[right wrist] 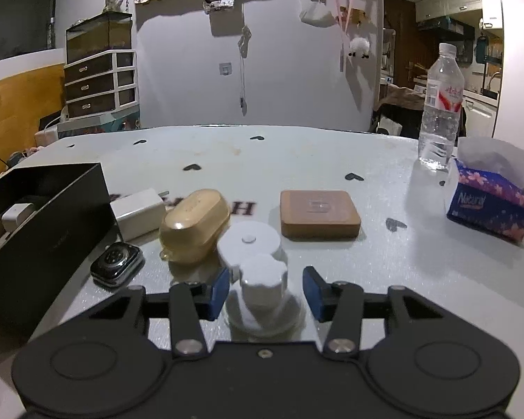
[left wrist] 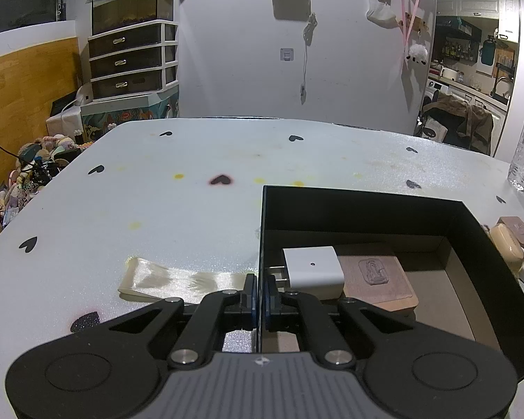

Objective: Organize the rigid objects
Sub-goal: 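Grasp the white knob-shaped object with the right gripper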

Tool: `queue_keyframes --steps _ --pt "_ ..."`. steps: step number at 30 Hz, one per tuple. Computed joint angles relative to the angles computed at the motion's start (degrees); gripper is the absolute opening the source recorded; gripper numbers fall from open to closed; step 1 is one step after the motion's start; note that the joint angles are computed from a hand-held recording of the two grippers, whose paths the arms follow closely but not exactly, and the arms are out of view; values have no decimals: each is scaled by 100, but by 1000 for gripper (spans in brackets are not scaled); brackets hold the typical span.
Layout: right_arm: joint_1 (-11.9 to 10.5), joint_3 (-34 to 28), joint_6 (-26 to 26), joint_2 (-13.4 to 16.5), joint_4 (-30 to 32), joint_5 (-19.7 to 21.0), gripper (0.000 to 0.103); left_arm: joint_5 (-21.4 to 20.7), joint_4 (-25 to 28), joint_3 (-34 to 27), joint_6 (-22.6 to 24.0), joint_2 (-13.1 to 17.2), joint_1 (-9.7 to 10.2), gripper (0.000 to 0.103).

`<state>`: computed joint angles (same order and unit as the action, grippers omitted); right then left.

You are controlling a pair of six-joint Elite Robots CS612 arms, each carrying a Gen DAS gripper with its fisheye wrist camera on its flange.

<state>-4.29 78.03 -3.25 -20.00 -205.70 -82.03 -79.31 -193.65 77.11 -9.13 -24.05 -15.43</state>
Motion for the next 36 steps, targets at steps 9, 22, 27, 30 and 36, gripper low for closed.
queue_keyframes --steps 9,22,27,30,36 --pt "-26 324 0 -211 -105 182 30 -5 -3 -1 -9 5 0 4" --pt "181 277 -407 -495 -255 1478 30 -8 25 -9 -47 8 1 4" --pt "362 -207 -532 -407 342 1788 30 -26 23 -13 -95 6 4 4" --pt "470 -497 -627 -326 816 1751 30 -41 20 -7 -110 1 7 4" --pt "624 -943 -783 -152 1579 1414 30 -102 7 -7 -124 3 23 4"
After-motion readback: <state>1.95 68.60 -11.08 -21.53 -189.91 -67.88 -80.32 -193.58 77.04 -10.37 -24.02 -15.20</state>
